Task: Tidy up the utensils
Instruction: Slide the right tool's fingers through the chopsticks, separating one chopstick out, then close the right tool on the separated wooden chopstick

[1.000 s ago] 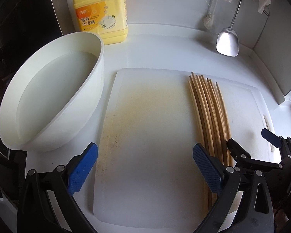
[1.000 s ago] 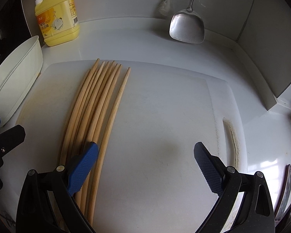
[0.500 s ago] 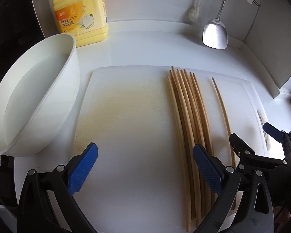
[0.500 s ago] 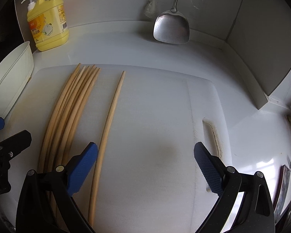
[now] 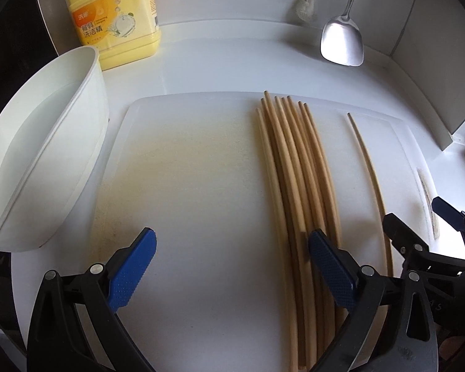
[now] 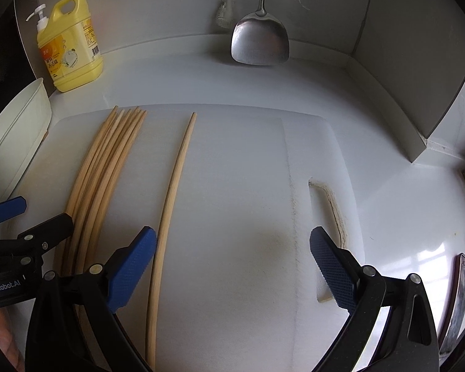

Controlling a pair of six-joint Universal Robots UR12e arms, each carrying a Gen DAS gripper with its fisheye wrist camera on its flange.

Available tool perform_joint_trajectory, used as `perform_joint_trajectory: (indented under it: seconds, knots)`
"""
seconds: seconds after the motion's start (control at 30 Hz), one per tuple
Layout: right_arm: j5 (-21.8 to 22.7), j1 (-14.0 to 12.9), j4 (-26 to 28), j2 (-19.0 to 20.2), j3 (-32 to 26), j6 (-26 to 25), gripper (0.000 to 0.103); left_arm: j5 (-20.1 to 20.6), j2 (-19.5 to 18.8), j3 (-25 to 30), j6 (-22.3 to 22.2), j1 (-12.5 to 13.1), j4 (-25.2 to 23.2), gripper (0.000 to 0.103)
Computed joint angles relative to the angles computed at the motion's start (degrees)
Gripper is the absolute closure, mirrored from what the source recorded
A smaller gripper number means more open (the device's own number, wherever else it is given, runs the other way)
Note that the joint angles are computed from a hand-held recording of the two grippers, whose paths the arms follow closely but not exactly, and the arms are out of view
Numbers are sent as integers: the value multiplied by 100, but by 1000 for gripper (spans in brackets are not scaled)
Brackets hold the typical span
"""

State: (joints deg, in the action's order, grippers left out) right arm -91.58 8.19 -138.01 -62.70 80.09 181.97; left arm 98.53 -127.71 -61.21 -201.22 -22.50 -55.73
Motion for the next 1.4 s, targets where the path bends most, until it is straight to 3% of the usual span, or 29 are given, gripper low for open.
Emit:
perform_joint_trajectory:
  seconds: [0.53, 0.73, 0.9, 1.03, 1.1, 1.2, 1.4]
  knots:
    - [-73, 65, 41, 75, -95, -8, 9, 235, 295, -478, -268, 172, 174, 6]
    - [-125, 62, -27, 72, -63, 85, 9, 445, 372, -615, -438, 187, 370, 6]
    - [-147, 64, -111, 61, -20, 152, 9, 759, 306, -534, -484, 165, 91, 7]
    - [-73, 50, -200, 48, 26, 166, 10, 863, 265, -532, -421, 139, 239, 8]
    - [70, 30, -288, 28, 76, 160, 17, 879, 255, -552, -346, 133, 360, 11]
    - [159, 31, -347, 25, 88, 128, 25, 688, 264, -594, -286, 151, 550, 24]
    - [240, 79, -426, 31, 73, -130, 47, 413, 229, -541, -104, 147, 695, 57]
